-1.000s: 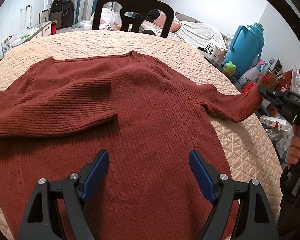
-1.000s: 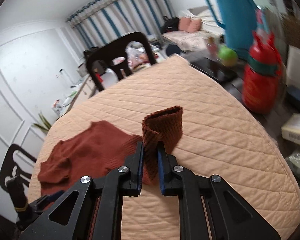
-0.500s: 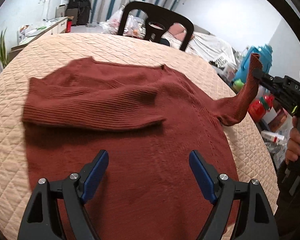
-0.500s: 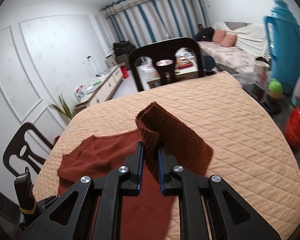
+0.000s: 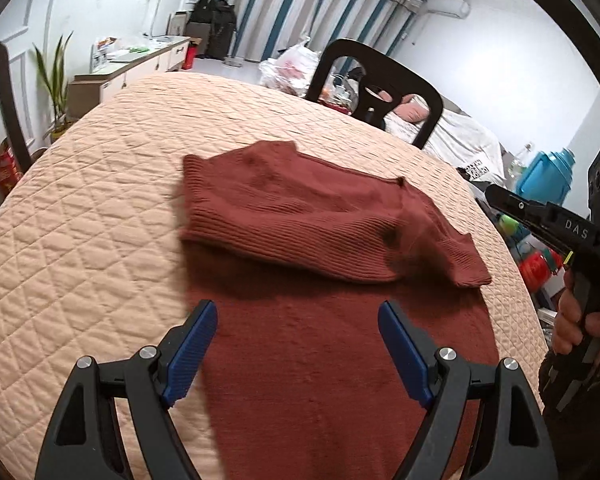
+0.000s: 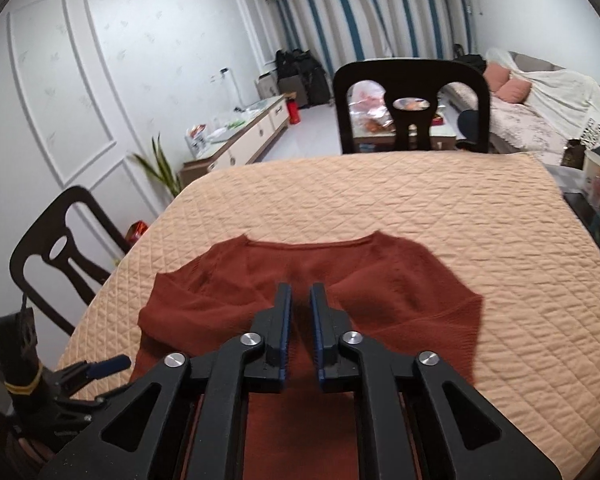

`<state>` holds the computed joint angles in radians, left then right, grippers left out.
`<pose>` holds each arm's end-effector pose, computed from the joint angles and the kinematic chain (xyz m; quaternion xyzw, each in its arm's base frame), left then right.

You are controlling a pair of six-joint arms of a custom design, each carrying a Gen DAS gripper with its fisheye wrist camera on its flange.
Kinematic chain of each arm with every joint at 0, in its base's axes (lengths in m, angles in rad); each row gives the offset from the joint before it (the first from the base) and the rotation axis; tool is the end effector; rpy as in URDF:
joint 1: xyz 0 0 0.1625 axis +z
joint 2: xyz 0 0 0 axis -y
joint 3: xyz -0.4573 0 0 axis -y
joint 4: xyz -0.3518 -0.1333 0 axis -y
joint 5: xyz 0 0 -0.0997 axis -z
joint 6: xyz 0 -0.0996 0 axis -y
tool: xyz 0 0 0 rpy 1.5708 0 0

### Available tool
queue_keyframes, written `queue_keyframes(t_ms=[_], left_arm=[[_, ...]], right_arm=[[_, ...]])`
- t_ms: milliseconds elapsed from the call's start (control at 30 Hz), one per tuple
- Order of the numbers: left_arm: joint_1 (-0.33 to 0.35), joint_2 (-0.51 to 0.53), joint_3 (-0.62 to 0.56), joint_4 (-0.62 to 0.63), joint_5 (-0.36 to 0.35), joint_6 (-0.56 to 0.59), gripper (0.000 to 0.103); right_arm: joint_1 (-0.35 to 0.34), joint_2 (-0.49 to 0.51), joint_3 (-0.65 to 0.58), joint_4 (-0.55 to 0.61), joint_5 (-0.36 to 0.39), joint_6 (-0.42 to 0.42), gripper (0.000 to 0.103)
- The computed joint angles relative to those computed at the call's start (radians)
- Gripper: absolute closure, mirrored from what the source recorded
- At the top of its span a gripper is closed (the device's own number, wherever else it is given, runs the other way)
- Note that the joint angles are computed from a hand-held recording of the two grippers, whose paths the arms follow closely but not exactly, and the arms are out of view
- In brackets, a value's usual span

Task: Fold small clothes
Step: 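Lay the sleeve across the sweater body with the right tool and release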

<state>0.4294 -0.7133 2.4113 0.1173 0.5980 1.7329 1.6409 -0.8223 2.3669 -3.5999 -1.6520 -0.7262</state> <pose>-0.0838 -0.2755 0.0825 -0.0604 0.8772 -0.4124 0.2383 0.1568 -0.4450 0.1045 0.3671 -0.8979 0.2142 0.1145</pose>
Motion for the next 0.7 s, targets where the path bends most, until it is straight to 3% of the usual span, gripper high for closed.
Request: queue_keyframes(t_ms=[433, 633, 700], left_arm=[[0.033, -0.033, 0.038, -0.057, 0.026, 0.032, 0.019], [0.035, -0.033, 0.047, -0.056, 0.020, 0.007, 0.019], [0.029, -0.028, 0.055, -0.055, 0.018, -0.014, 0.019]], right_arm=[[-0.005, 0.047, -0.009, 0.078, -0.047, -0.032, 0.092], [0.000, 0.094, 0.002, 0.066, -0.113, -0.084, 0.076], [0.003, 0.117, 0.016, 0.034, -0.117, -0.114, 0.055]])
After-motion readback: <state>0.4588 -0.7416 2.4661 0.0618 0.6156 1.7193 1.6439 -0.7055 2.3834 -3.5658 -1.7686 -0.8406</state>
